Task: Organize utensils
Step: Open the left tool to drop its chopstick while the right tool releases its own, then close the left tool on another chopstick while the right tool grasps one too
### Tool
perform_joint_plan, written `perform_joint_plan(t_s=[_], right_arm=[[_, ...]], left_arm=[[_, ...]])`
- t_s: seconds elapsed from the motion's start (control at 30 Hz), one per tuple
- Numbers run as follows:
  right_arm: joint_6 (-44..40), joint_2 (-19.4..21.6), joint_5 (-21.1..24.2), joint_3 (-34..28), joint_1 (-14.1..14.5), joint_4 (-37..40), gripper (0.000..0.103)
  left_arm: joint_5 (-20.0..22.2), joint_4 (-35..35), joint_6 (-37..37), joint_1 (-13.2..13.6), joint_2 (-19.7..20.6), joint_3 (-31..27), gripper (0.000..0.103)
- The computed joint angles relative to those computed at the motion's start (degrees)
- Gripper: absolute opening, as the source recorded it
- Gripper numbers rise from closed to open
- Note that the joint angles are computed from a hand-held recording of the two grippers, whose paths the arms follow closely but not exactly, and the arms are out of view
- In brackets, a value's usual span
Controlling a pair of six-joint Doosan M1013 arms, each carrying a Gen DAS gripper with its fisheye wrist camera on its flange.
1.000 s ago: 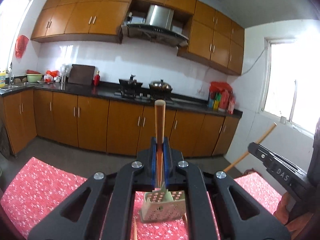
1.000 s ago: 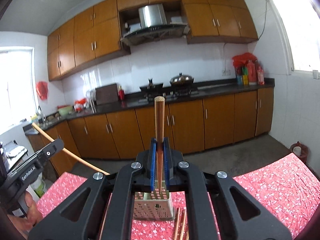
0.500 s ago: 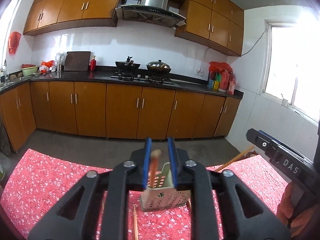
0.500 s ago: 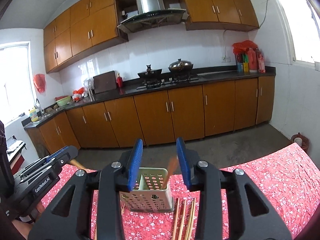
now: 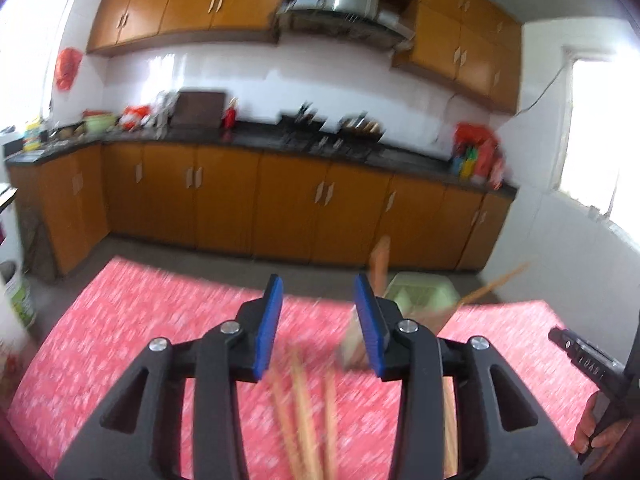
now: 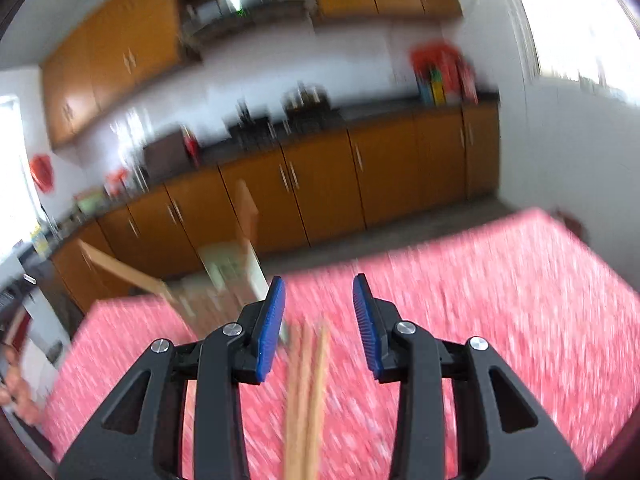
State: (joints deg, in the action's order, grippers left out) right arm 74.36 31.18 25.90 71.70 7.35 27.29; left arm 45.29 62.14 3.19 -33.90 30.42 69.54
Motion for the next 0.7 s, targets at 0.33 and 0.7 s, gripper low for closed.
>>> perform_joint_plan(t_s=[0.33, 0.7], right_arm=[[-0.35, 5.34, 15.29, -1.53, 0.80, 0.99, 0.018], [3.22, 5.52, 13.32, -1.60, 2.24, -7.28, 0.014]], left_arm=[[2.52, -20.78, 5.64, 1.86, 0.44, 6.15, 0.037], [0.62, -23.15, 8.54, 1.62, 1.03, 7.14, 0.037]])
